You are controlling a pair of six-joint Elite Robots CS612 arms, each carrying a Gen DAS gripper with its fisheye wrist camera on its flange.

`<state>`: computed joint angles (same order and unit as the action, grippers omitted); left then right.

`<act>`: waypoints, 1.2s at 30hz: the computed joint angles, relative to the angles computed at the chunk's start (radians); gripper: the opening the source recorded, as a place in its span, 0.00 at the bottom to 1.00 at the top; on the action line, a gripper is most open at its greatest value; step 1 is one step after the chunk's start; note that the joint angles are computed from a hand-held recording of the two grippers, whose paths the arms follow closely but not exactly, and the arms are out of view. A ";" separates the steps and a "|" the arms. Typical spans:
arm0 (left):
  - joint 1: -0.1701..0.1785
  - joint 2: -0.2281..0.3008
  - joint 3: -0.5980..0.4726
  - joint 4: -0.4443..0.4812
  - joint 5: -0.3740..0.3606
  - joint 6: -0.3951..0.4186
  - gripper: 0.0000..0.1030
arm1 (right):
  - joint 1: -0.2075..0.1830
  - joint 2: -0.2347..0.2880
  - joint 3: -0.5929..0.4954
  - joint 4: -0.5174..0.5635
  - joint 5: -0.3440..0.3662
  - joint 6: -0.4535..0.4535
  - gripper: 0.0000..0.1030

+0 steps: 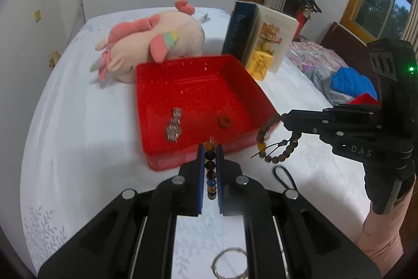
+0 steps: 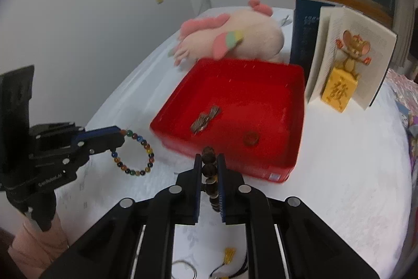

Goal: Organize jewelry
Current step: 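Carry both bracelets into the red tray and open both tools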

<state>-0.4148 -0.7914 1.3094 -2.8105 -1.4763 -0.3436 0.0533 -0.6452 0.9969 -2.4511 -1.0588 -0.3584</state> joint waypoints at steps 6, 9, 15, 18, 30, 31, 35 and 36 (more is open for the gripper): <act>0.012 0.047 -0.101 0.063 0.038 -0.022 0.06 | 0.007 0.068 -0.142 0.030 -0.041 0.076 0.11; 0.020 0.075 -0.151 0.093 0.052 -0.036 0.06 | 0.012 0.102 -0.204 0.056 -0.065 0.089 0.11; 0.039 0.137 -0.244 0.153 0.042 -0.070 0.06 | 0.020 0.195 -0.358 0.141 -0.108 0.119 0.11; 0.048 0.166 -0.282 0.185 0.031 -0.087 0.06 | 0.024 0.229 -0.406 0.174 -0.122 0.125 0.11; 0.067 0.234 -0.365 0.273 -0.006 -0.117 0.06 | 0.034 0.306 -0.519 0.265 -0.149 0.127 0.11; 0.066 0.237 -0.368 0.276 -0.008 -0.116 0.06 | 0.035 0.310 -0.526 0.271 -0.150 0.126 0.11; 0.069 0.248 -0.386 0.297 -0.031 -0.119 0.07 | 0.037 0.330 -0.561 0.306 -0.152 0.130 0.11; 0.070 0.251 -0.391 0.302 -0.038 -0.121 0.08 | 0.038 0.336 -0.570 0.311 -0.151 0.131 0.11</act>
<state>-0.3445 -0.5409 0.9187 -2.5084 -1.5140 -0.4645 0.0913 -0.3091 0.4271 -2.1402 -1.2098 -0.2270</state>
